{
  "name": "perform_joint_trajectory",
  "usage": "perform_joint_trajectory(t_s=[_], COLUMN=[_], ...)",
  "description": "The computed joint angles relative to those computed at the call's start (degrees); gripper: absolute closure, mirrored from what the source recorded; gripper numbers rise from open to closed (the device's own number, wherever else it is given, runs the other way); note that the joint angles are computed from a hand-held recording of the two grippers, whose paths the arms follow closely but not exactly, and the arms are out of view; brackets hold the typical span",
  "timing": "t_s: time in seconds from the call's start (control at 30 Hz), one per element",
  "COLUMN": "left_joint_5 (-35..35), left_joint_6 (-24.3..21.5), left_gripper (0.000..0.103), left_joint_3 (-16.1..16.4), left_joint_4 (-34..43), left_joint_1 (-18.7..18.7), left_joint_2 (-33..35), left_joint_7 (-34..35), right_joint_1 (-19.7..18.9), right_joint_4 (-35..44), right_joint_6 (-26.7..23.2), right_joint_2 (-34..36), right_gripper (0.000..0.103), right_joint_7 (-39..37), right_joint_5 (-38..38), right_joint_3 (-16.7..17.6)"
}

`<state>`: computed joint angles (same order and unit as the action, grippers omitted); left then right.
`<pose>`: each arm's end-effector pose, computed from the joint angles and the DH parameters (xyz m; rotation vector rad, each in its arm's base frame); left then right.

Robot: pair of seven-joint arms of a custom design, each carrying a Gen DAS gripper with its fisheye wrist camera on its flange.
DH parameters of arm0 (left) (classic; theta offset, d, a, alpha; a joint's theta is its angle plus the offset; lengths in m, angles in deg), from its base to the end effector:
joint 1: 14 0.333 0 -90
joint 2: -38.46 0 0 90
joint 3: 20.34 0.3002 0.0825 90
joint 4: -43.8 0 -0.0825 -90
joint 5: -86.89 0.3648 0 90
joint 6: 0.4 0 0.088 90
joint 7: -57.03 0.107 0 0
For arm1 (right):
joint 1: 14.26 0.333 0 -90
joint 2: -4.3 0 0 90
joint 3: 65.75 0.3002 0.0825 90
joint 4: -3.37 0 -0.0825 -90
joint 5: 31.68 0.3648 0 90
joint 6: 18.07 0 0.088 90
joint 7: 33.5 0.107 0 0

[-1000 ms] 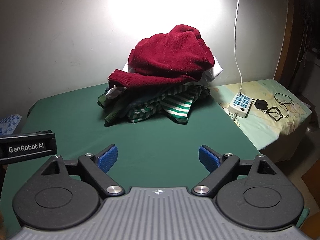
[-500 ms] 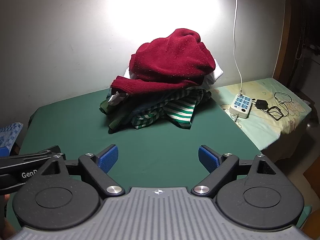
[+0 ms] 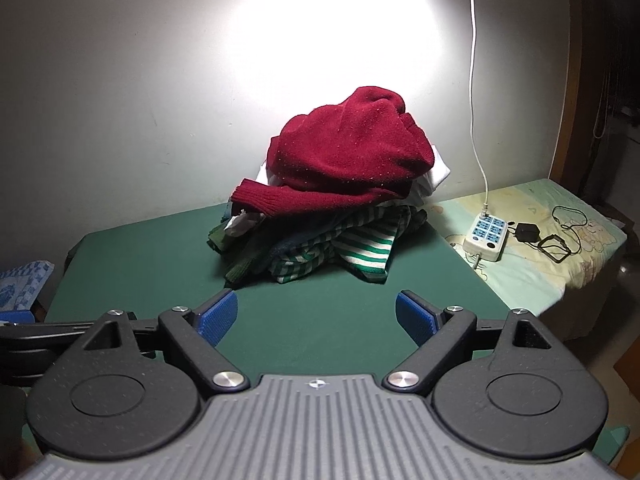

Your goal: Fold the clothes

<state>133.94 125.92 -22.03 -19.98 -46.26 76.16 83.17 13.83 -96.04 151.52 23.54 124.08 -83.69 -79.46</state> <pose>0.6397 -0.3919 0.4785 -1.8183 1.5234 -0.5757 0.6220 0.2339 0.4663 -1.5660 1.6465 -0.8090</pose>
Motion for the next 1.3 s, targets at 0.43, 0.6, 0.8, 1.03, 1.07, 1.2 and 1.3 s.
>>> perform_joint_trajectory(t_s=[0.43,0.6,0.8,1.03,1.07,1.2,1.3], left_joint_5=[-0.24,-0.81,-1.33,-2.00,-2.02,-2.57,-4.39], left_joint_6=[0.47,0.45,0.20,-0.43,-0.63,-1.47,-2.85], left_gripper=[0.000,0.000,0.000,0.000,0.000,0.000,0.000], left_joint_3=[0.20,0.21,0.61,0.80,0.91,1.51,1.92], left_joint_4=[1.21,2.70,3.35,5.52,6.28,11.55,17.88], left_joint_1=[0.05,0.02,-0.09,-0.06,-0.16,-0.57,-0.84], left_joint_2=[0.91,1.97,2.42,3.86,4.35,7.52,11.47], left_joint_7=[1.59,3.05,3.47,5.11,5.61,8.41,11.19], right_joint_1=[-1.41,-1.84,-1.44,-1.04,-0.99,-0.89,-1.10], right_joint_4=[2.77,4.14,5.18,6.68,7.00,8.48,9.61], right_joint_6=[-7.94,-8.43,-8.45,-8.72,-8.79,-9.26,-9.59], right_joint_2=[1.39,2.22,3.04,4.21,4.46,5.53,6.31], right_gripper=[0.013,0.013,0.013,0.013,0.013,0.013,0.013], right_joint_7=[-12.61,-14.92,-17.02,-18.59,-18.80,-19.36,-19.85], right_joint_5=[10.60,13.37,15.95,17.48,17.74,18.91,19.85], right_joint_3=[3.41,4.08,3.77,3.26,3.15,2.64,2.34])
